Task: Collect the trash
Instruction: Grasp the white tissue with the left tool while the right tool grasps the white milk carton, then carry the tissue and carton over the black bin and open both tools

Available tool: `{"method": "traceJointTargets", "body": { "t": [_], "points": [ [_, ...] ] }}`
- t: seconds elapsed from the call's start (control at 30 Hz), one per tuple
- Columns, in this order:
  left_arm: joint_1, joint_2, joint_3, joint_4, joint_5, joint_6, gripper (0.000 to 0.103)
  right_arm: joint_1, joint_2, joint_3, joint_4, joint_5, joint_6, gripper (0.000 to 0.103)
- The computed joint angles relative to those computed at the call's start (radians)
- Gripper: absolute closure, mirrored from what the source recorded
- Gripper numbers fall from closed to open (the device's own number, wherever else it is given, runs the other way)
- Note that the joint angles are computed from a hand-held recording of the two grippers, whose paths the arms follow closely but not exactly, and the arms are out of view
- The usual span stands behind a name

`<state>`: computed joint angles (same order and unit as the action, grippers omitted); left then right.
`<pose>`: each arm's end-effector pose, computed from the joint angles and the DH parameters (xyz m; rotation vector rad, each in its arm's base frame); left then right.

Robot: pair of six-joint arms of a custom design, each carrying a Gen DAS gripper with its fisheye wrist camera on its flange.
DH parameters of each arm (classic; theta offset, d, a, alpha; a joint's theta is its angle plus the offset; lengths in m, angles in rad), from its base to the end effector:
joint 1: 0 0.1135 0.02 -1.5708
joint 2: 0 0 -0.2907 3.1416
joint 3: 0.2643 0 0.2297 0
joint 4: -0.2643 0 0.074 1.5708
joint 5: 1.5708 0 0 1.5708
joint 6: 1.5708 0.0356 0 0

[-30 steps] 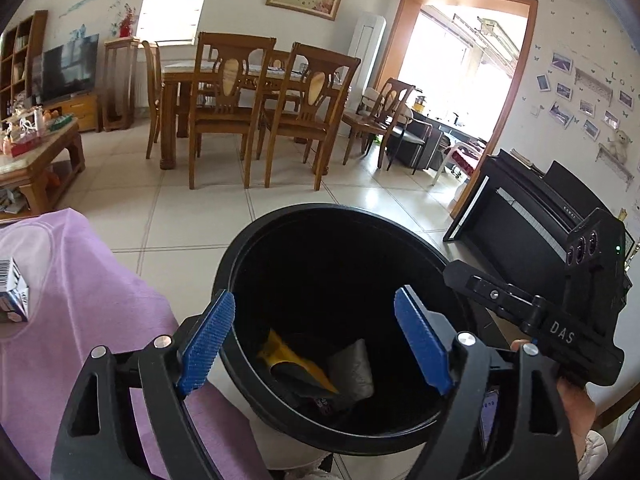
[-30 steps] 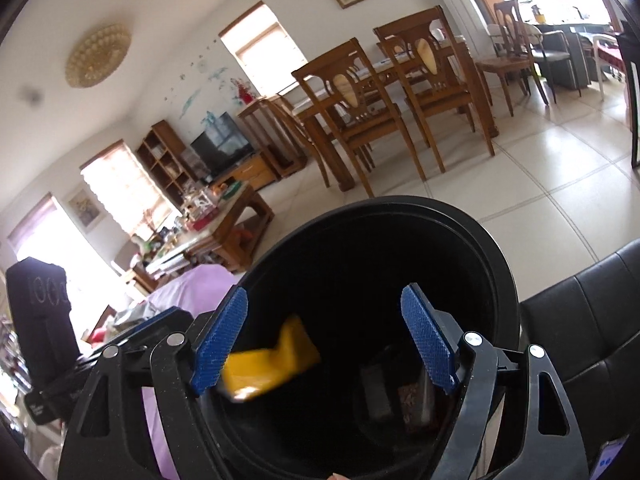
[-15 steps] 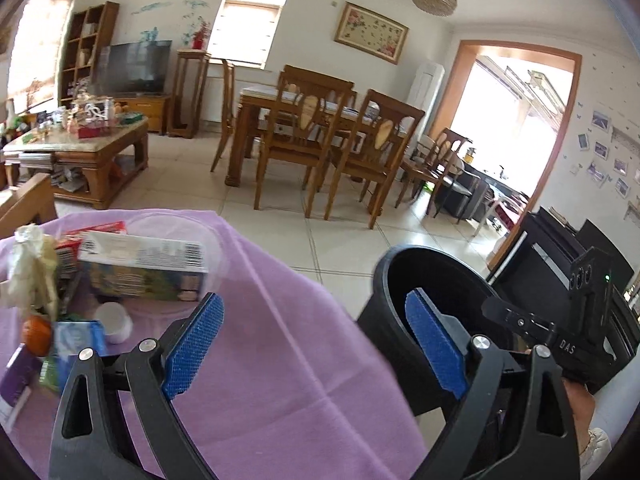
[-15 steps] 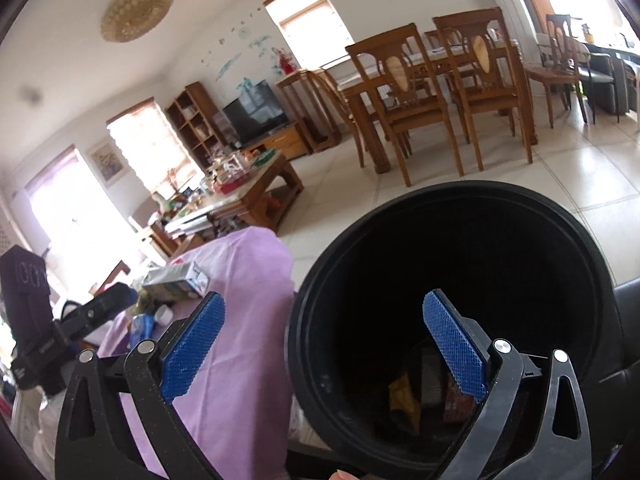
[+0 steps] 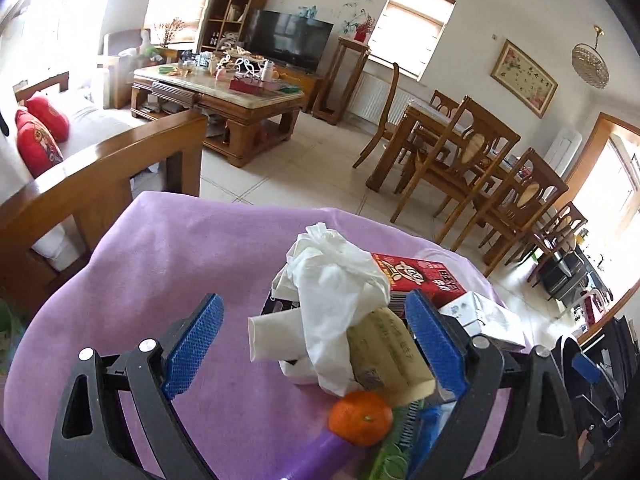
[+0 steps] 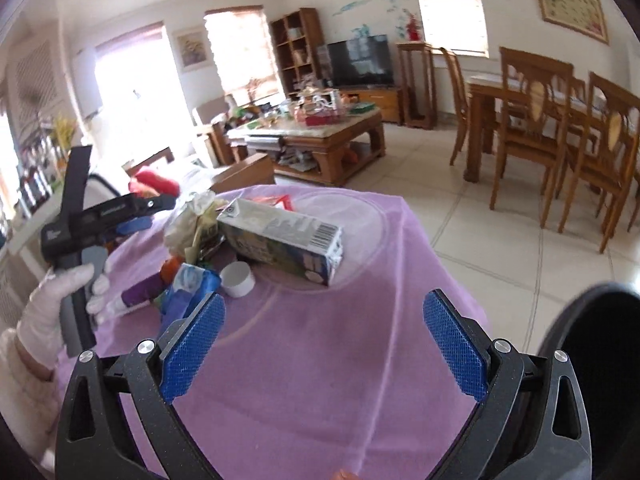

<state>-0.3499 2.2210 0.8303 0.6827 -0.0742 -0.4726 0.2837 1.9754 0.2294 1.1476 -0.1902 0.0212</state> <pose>0.3559 -0.1271 0.0663 -0.1802 2.2934 -0.3450 0.2332 0.0750 0.0906 -0.3941 2.1460 0.3803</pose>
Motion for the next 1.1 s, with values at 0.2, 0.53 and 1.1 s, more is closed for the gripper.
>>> {"method": "traceJointTargets", "body": {
  "t": [0.2, 0.53, 1.1],
  "points": [
    [0.049, 0.086, 0.031, 0.03, 0.162, -0.01, 0.066, 0.105, 0.052, 0.35, -0.372, 0.115, -0.249, 0.005],
    [0.082, 0.077, -0.013, 0.074, 0.208, 0.049, 0.099, 0.133, 0.225, 0.727, -0.704, 0.03, -0.336, 0.007],
    [0.125, 0.013, -0.243, 0.453, 0.219, 0.02, 0.1, 0.077, -0.004, 0.125, -0.108, -0.25, 0.154, 0.063]
  ]
}}
